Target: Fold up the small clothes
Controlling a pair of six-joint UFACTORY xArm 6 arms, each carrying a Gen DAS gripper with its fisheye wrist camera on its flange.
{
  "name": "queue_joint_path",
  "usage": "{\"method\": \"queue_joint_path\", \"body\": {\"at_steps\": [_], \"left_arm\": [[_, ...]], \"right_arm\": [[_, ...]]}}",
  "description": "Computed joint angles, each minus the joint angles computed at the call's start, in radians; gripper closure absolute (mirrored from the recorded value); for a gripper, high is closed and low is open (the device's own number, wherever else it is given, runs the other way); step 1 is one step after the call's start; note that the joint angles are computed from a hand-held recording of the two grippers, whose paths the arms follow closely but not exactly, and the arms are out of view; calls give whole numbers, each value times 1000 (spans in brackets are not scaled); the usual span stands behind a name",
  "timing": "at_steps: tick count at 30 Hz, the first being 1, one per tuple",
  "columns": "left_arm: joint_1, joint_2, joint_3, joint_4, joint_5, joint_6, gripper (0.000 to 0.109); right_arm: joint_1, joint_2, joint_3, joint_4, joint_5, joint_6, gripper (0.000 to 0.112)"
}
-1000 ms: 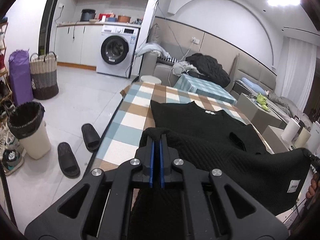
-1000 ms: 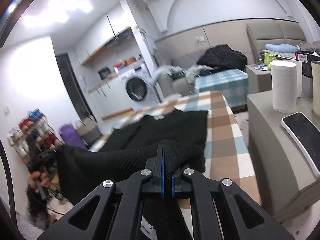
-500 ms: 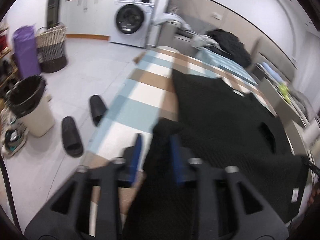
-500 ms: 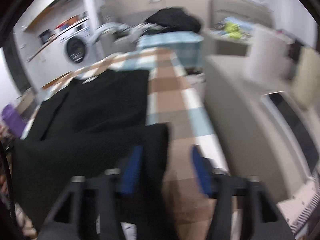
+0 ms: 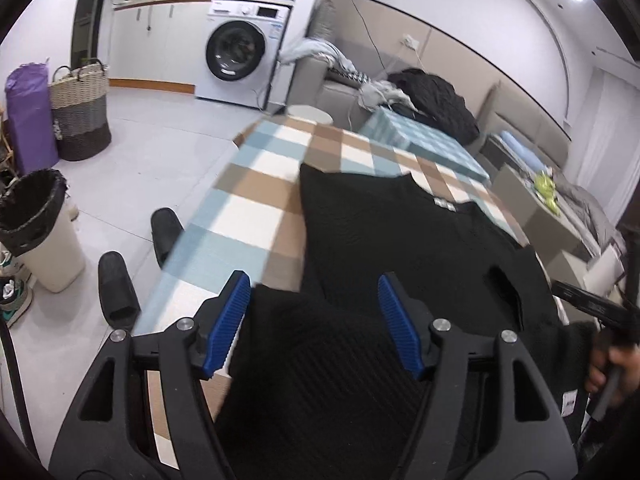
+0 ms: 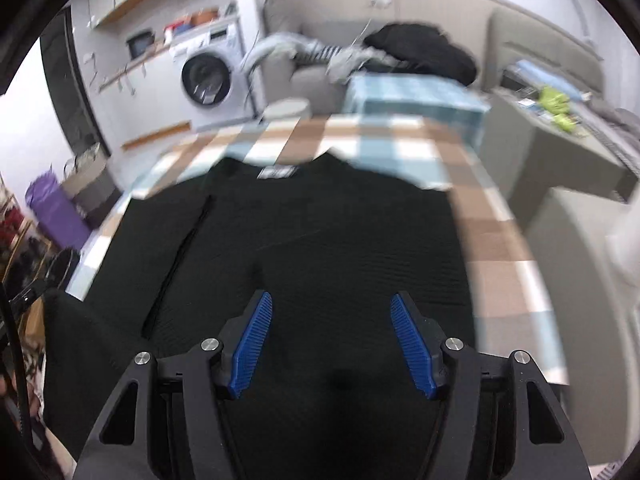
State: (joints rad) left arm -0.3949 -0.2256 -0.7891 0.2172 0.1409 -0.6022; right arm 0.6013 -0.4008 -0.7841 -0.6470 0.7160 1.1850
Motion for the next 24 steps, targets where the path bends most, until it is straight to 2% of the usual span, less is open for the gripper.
{"method": "queue_joint_path", "body": {"at_steps": [3, 7, 10, 12, 14, 16, 18, 24], "left_arm": [[-2, 14, -4, 73, 1, -47, 44], [-1, 26, -5, 69, -4, -45, 45], [3, 33, 0, 41, -8, -26, 44], [6, 38, 4, 4, -14, 7, 44], [6, 47, 0, -10, -14, 22, 44], [5, 56, -3, -22, -11, 33, 44], [2, 56, -2, -50, -10, 57, 44], [3, 55, 0, -51, -12, 58, 44]], "right_arm": [[-16, 134, -68, 43, -50, -51, 49], [-16, 236, -139, 67, -31, -91, 49], [3, 311, -217, 95, 98, -159, 53], [3, 309, -217, 91, 110, -171, 54], [9, 304, -217, 82, 130, -187, 66], [9, 292, -204, 92, 113, -218, 89], [10, 276, -192, 82, 105, -210, 97], [-113, 155, -54, 94, -183, -19, 102]]}}
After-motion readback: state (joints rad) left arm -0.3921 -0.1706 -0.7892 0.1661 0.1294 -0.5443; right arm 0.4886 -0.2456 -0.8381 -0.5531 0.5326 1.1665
